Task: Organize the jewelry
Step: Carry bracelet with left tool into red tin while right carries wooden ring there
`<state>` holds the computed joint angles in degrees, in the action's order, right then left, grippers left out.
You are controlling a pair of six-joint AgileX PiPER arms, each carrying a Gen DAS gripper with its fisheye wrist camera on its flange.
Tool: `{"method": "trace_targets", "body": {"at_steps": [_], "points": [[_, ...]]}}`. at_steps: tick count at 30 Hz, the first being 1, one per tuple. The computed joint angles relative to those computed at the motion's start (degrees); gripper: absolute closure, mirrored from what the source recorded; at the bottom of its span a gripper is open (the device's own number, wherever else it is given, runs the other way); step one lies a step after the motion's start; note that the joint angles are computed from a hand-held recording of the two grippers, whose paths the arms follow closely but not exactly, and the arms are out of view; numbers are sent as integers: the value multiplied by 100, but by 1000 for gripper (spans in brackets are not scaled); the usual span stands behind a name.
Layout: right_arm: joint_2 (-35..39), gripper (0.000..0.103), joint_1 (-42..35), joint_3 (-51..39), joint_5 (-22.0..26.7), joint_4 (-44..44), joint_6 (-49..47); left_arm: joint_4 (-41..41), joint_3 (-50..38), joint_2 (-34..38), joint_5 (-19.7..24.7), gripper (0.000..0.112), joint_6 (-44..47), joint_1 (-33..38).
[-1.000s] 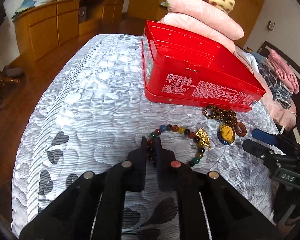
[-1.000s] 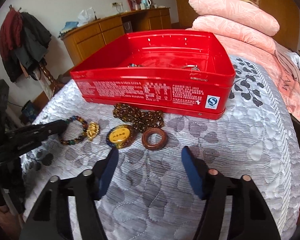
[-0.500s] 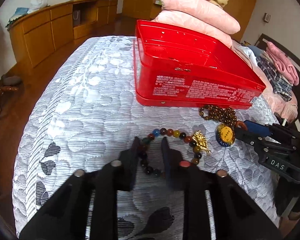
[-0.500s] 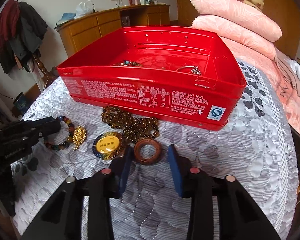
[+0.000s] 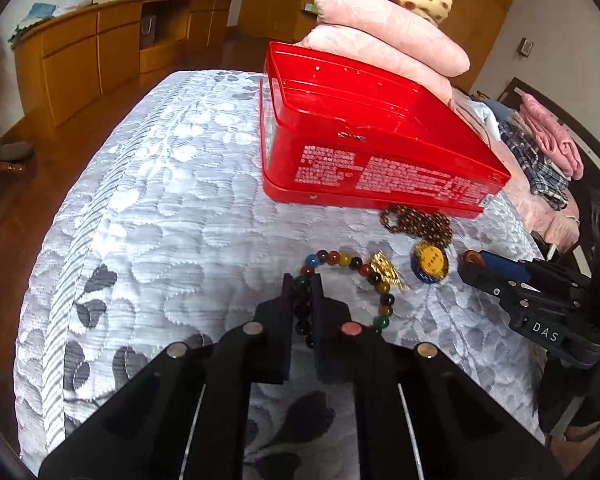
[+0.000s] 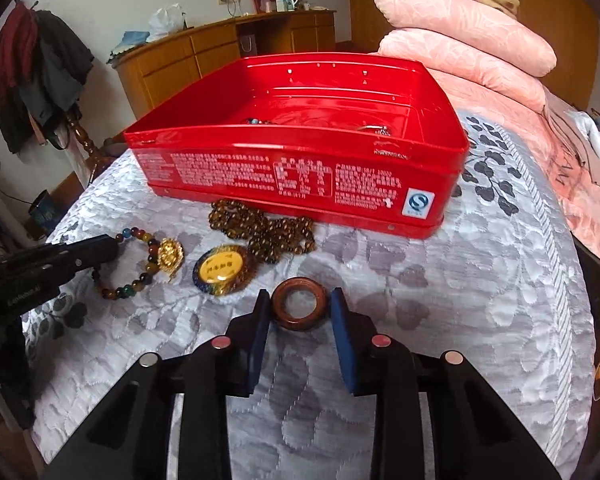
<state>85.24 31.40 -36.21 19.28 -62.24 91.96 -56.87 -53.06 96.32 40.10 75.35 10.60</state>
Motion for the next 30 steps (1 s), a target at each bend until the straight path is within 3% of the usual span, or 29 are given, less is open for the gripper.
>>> {"method": "trace_targets", "body": {"at_steps": [7, 20, 24, 30], "points": [[-311, 72, 85, 263, 62, -40, 204, -24, 183, -167, 202, 105, 206, 154], [-244, 72, 13, 317, -76, -174, 365, 189, 92, -19, -31, 103, -2, -107], [-203, 72, 39, 317, -62, -355, 571, 135, 172, -79, -163, 105, 47, -183], [-342, 72, 133, 361, 35, -322, 649, -271, 310, -233, 37, 106, 395, 39]]}}
